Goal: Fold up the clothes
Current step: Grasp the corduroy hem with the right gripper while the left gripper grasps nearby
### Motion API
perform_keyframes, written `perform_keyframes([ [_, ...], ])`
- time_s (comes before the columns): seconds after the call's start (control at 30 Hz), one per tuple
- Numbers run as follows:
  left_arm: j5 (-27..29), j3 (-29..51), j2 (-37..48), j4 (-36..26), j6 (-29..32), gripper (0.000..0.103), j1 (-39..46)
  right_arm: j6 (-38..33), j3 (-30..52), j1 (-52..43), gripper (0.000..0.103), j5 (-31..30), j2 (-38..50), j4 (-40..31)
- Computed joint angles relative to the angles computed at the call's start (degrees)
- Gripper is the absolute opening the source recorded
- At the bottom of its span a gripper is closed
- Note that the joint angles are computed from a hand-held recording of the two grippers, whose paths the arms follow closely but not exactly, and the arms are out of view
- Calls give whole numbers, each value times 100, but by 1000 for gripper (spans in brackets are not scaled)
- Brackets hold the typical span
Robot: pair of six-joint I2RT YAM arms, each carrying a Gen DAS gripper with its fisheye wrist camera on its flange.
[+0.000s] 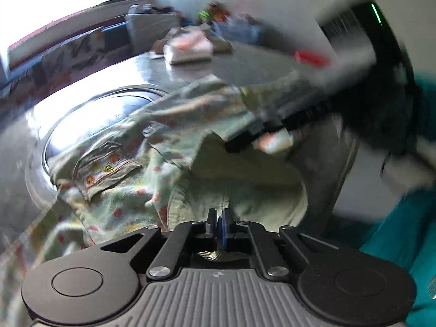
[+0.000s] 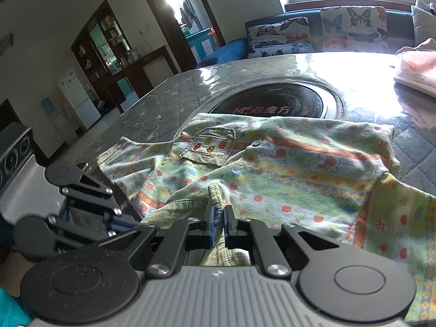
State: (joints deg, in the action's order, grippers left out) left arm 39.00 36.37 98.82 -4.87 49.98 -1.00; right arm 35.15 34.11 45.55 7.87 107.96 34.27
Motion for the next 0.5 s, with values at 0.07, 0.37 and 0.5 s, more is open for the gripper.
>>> perform_keyframes([
  [0.07, 533, 263, 123, -359, -313, 3, 248, 40, -30, -19, 6, -10, -10, 45],
  [0.37, 797, 495, 949, -541, -237, 3, 170, 244, -190, -18, 6, -52, -150, 324],
  [0.5, 735, 541, 1018, -548, 9, 3, 113, 153, -139, 89, 6, -48, -190, 329],
])
